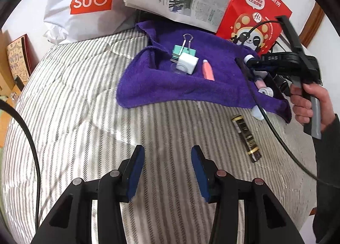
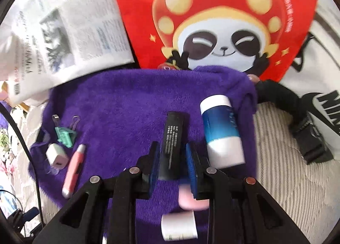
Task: Organize rigid objects
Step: 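Lower the black box onto the towel beside the jars and open the right tool, then grasp the black-and-gold bottle with the left tool while the right tool moves toward the white plug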
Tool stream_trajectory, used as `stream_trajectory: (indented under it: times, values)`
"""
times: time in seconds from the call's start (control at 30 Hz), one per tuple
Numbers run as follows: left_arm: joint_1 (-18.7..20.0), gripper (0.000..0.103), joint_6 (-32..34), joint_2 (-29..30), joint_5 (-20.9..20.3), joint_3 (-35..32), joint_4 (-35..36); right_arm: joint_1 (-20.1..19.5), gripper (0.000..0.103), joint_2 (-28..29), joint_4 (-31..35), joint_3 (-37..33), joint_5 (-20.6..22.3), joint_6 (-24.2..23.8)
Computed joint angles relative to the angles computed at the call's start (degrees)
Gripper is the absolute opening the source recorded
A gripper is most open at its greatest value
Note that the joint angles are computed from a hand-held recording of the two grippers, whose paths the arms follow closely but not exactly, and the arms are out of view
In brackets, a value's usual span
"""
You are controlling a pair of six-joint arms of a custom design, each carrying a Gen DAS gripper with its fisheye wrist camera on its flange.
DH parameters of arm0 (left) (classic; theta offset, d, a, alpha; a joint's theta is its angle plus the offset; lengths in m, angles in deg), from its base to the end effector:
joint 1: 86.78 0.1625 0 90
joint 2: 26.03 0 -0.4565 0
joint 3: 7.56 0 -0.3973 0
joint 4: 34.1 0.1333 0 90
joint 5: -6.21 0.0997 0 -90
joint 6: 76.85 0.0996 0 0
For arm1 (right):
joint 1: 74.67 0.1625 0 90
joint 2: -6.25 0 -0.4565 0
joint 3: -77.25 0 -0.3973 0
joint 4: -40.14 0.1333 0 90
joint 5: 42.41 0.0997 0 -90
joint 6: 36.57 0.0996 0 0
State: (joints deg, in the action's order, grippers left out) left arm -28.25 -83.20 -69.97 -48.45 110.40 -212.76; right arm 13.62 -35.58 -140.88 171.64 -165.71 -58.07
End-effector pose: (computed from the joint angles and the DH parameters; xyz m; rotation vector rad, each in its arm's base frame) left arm -0.1270 -0.5731 0.0439 0.4578 2.5404 -0.5797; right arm 0.0573 -0.7136 0.1483 0.1636 -2.3750 0.6666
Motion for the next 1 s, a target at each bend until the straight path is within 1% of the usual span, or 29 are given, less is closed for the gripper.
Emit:
stream_trajectory:
  times: [0.13,0.27,0.33,0.4,0.53,0.67,0.77,0.8,0.87,0.93,0.97,1.0]
  values:
    - [-1.46,0.043,-0.24,0.78,0.03,0.56,-0.87,0.77,0.026,-3.8,-6.99,7.31,0.74,-3.48]
    - [-2.91,0.043,-0.83,2.15,0.25,0.14,-0.41,0.61,0.026,-8.56,-14.51,16.6,1.48,-7.81]
    - [-3.3,0.043,-1.14,2.77,-0.53,-0.39,-0.26,0.3,0.026,-10.47,-17.6,20.22,0.74,-10.31]
    - [-3.7,0.043,-1.39,3.44,-1.44,-1.08,-0.03,-0.32,0.026,-12.12,-20.48,23.16,-0.36,-11.55]
    - [-4.99,0.043,-1.62,5.53,-1.42,-3.03,0.03,-2.31,0.026,-16.09,-24.11,29.75,-0.04,-12.29]
    - [-5.85,0.043,-1.68,8.09,-0.75,-6.04,2.11,-4.07,0.026,-17.62,-28.52,34.81,-0.47,-12.11]
    - [-6.41,0.043,-2.62,10.39,0.47,-8.56,4.8,-5.39,0.026,-18.91,-30.09,37.65,0.95,-10.85]
    - [-6.55,0.043,-3.34,10.97,1.17,-9.26,6.07,-5.98,0.026,-19.73,-29.69,38.61,2.18,-9.9]
    - [-6.97,0.043,-5.05,12.64,4.4,-11.07,9.36,-6.81,0.026,-20.52,-29.41,39.55,4.29,-8.68]
    - [-7.51,0.044,-3.76,13.75,6.83,-11.11,7.79,-7.49,0.026,-20.92,-28.81,39.94,5.73,-7.41]
    - [-7.7,0.044,-3.12,13.9,7.61,-11.09,7.99,-7.64,0.026,-20.86,-28.68,39.96,5.96,-7.12]
    - [-8.03,0.046,-2.74,13.96,9.28,-10.92,8.63,-7.78,0.026,-20.66,-28.82,39.98,5.99,-7.09]
